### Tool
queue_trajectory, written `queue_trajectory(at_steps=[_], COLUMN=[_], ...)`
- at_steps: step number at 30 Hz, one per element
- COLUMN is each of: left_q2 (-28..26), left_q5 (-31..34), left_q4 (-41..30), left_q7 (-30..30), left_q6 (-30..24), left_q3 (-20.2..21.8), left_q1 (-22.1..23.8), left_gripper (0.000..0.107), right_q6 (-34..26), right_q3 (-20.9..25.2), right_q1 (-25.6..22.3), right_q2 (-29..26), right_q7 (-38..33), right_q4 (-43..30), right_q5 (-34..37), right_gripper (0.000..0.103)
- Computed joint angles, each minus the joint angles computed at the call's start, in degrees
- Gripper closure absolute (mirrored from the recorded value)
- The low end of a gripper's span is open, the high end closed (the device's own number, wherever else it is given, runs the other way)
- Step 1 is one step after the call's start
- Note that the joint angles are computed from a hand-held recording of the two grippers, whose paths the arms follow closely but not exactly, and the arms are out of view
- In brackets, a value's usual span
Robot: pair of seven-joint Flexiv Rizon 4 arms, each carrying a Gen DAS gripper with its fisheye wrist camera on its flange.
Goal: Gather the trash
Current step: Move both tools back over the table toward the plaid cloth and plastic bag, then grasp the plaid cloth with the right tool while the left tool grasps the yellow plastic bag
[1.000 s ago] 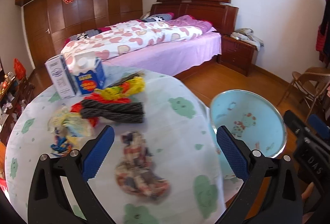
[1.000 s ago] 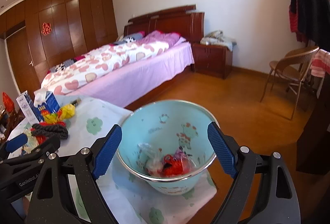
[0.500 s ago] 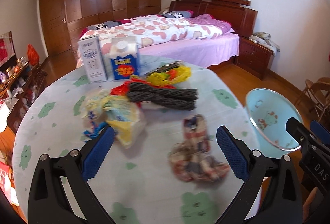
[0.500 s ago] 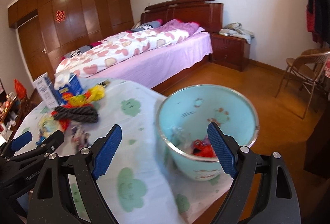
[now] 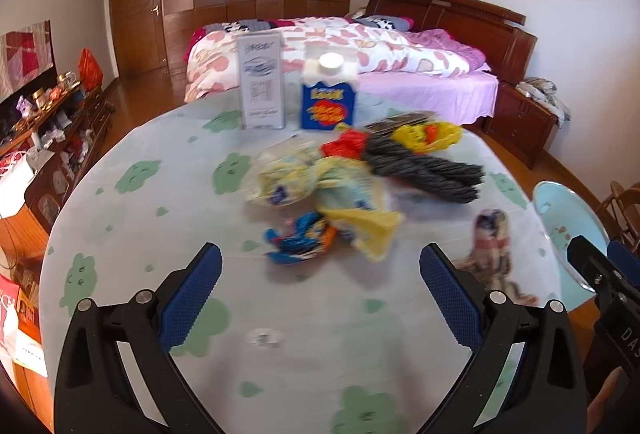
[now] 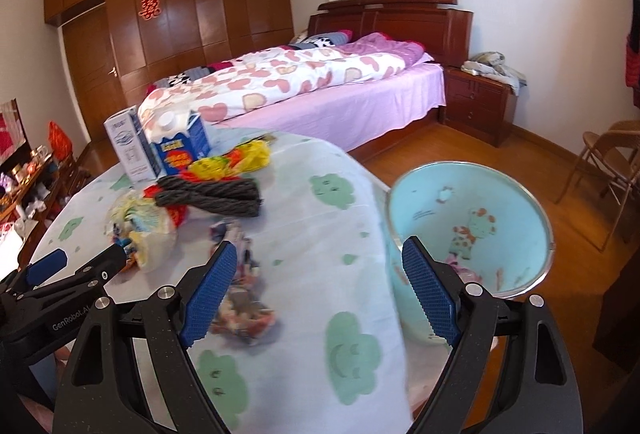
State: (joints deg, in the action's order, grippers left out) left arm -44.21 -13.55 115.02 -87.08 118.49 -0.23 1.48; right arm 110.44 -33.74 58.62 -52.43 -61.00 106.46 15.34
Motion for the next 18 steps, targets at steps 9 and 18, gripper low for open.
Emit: queue_trajectory(at_steps=[9, 18], left_q2=[-0.15, 0.23], left_q5=[4.03, 6.53], left_q4=[1.34, 1.15], left_q7=[-1.71, -3.53], left_q6=[-1.54, -1.92], left_q3=[-2.82, -3.18], left_q1=[8.60, 11.96], left_gripper=[0.010, 0.010], right_q6=[-3.63, -12.46], right_q3=[2.71, 5.63], right_q1=[-1.15, -5.20], right_q2=[-0.59, -2.23], right_q7=[-0.52, 4.59], right_q4=[-3.33, -9.28], right_q5=[-4.99, -13.80], right_gripper=[0.037, 0.038])
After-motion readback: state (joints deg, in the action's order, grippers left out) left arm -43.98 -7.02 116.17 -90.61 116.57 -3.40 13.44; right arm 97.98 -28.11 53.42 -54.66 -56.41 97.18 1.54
